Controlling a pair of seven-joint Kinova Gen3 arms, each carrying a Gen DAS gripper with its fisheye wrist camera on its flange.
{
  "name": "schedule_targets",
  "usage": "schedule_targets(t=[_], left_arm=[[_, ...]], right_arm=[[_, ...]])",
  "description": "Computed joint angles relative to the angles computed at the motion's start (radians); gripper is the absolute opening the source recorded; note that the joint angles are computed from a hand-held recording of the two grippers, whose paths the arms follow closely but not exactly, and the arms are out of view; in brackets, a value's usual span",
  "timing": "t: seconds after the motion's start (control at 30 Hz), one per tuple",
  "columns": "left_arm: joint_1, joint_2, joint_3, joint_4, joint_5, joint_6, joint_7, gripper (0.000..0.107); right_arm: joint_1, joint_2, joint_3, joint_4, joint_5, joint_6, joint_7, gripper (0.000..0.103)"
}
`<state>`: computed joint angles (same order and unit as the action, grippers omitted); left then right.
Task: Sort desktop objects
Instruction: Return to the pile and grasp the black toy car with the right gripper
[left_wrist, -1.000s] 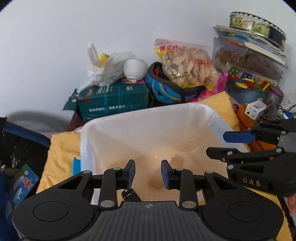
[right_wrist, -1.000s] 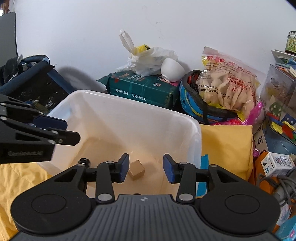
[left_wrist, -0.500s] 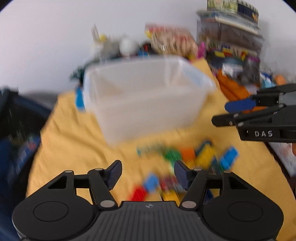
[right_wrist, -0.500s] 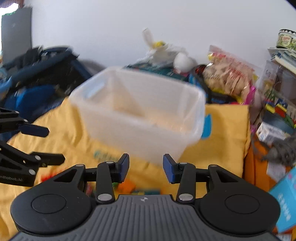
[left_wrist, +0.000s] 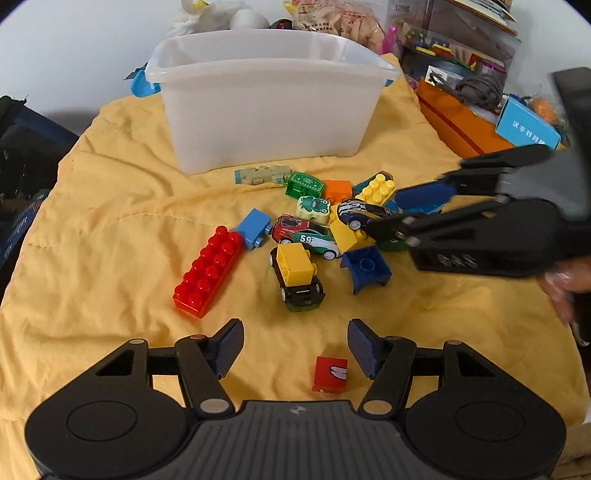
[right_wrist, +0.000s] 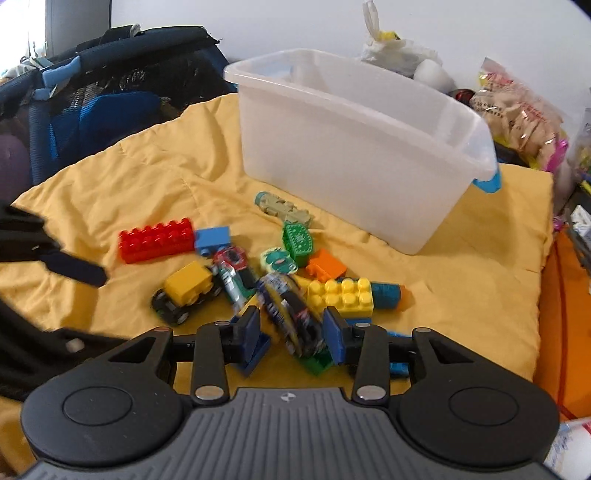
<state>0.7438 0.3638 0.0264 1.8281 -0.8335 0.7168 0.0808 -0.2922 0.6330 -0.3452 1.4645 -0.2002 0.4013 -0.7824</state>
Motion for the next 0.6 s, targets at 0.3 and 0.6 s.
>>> schedule_targets(t=[0.3,0.6], left_arm=[[-0.011,0.008,-0.002,-0.006,0.01,-0.011,0.007,0.066],[-0.079,0.04,-0.062,-0.002,0.075,-0.189,0.01,0.061]], right_arm=[[0.008,-0.002,0.011,-0.033,-0.023,0.122,0.038,0.033],[0.019,-0.095,0.07,0.094,-0.051,0.179,-0.021,0.028]])
